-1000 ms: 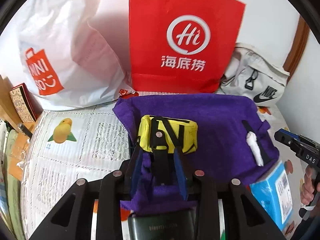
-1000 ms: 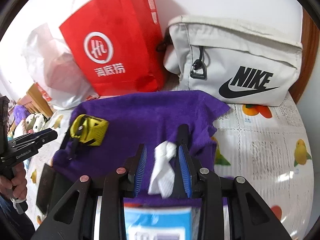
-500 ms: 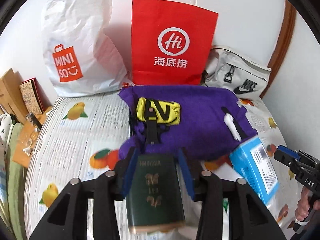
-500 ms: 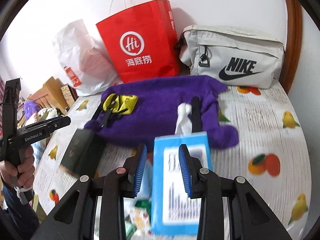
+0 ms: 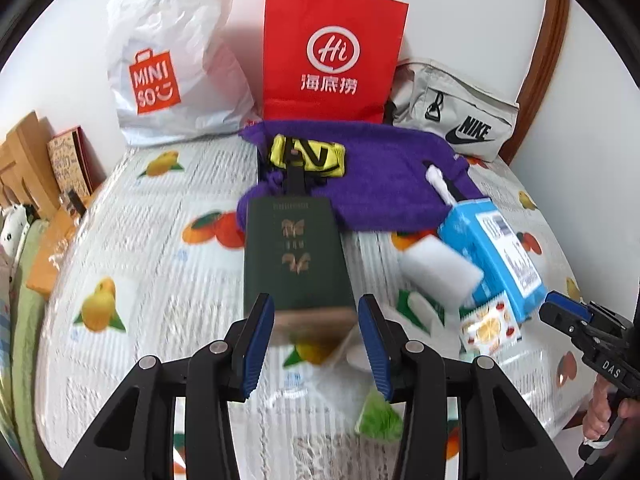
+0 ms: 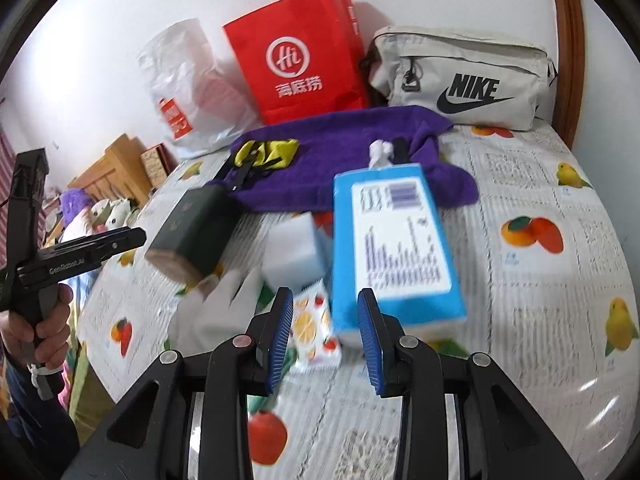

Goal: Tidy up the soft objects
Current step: 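Grasp the white glove with the left gripper while the right gripper grasps the orange-print sachet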

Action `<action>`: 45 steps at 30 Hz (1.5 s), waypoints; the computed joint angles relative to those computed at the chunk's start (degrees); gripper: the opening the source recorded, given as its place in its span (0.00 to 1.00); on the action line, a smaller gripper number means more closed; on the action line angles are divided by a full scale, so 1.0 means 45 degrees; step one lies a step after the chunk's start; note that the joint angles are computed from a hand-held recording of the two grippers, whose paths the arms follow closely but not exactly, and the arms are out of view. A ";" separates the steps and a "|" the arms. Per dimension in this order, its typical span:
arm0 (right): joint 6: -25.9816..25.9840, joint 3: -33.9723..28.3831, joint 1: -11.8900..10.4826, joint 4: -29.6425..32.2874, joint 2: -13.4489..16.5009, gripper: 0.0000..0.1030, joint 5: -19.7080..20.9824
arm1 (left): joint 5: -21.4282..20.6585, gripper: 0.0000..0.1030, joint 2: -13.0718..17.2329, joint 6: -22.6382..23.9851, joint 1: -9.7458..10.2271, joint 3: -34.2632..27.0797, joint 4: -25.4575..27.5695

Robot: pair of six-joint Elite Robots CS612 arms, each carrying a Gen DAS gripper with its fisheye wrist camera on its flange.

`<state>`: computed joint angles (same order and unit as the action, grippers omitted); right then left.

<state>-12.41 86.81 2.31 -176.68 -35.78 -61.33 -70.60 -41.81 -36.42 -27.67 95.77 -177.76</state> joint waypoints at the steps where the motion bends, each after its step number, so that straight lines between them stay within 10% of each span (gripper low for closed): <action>1: -0.0130 0.0138 0.0006 -0.0096 -0.0025 0.33 -0.0030 | -0.0054 0.41 0.0008 -0.0109 -0.0021 0.0076 -0.0027; 18: 0.0357 -0.0300 0.0007 0.0855 0.0771 0.30 0.0310 | -0.0660 0.44 0.0236 -0.0497 -0.0220 0.0687 -0.0318; 27: 0.0271 -0.0181 0.0038 0.0082 0.0820 0.09 0.1433 | -0.0922 0.44 0.0305 -0.0540 -0.0148 0.0670 -0.0129; 45: -0.0312 -0.0867 0.0467 -0.0652 0.1157 0.05 0.0861 | -0.1452 0.51 0.0477 0.0339 -0.0154 0.0645 -0.1051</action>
